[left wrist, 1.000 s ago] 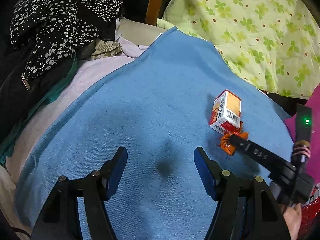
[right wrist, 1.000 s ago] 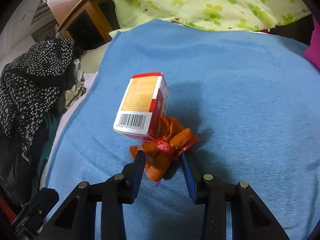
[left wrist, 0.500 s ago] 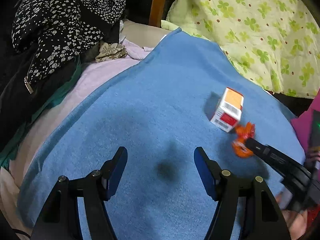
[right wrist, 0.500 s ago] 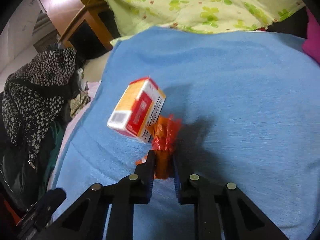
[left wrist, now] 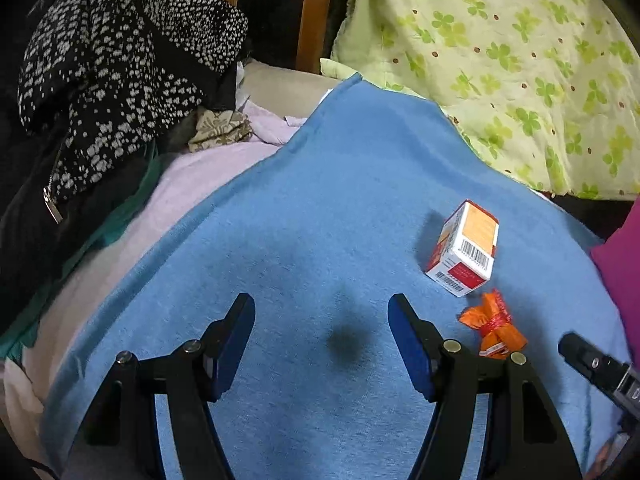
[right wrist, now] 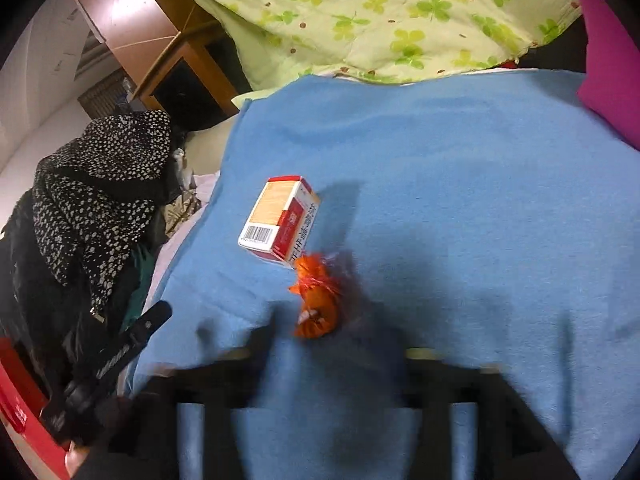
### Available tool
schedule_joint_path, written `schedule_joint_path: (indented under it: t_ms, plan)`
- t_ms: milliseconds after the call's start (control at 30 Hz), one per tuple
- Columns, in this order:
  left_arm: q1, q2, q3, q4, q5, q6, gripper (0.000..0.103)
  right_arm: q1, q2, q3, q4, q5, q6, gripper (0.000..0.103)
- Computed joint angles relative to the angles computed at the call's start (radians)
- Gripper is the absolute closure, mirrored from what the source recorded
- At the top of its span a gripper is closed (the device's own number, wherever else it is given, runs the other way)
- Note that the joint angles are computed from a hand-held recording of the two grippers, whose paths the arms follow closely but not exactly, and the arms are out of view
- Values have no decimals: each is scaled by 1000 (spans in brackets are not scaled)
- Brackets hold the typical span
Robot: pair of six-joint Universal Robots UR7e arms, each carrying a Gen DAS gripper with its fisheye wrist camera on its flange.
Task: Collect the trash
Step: 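Grasp the orange wrapper with the right gripper while the left grasps the medicine box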
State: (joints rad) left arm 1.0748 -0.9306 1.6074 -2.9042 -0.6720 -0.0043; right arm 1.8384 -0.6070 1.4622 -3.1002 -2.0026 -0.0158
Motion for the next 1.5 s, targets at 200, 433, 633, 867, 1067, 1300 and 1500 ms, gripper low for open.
schedule_joint_path:
  t_ms: [200,433,633,867,1067,1300,1500]
  plan:
    - [15,-2,-15,25,-3,-22,33,-6,115,-158,70,-26,-42,45]
    - [23,15,-38,23,-36,10,33,-10,149,-221,167,-79,-55,76]
    - [15,57,-95,67,-154,53,33,8,-20,31,17,-117,-31,77]
    - [3,180,-246,147,-199,85,23,41,-198,354,-257,-115,13,77]
    - [16,240,-317,190,-186,44,23,12,-229,387,-308,-66,31,77]
    - [-4,257,-314,154,-185,106,23,1,-231,385,-307,-84,35,77]
    - [23,274,-342,168,-167,73,23,-5,-224,379,-295,-96,37,77]
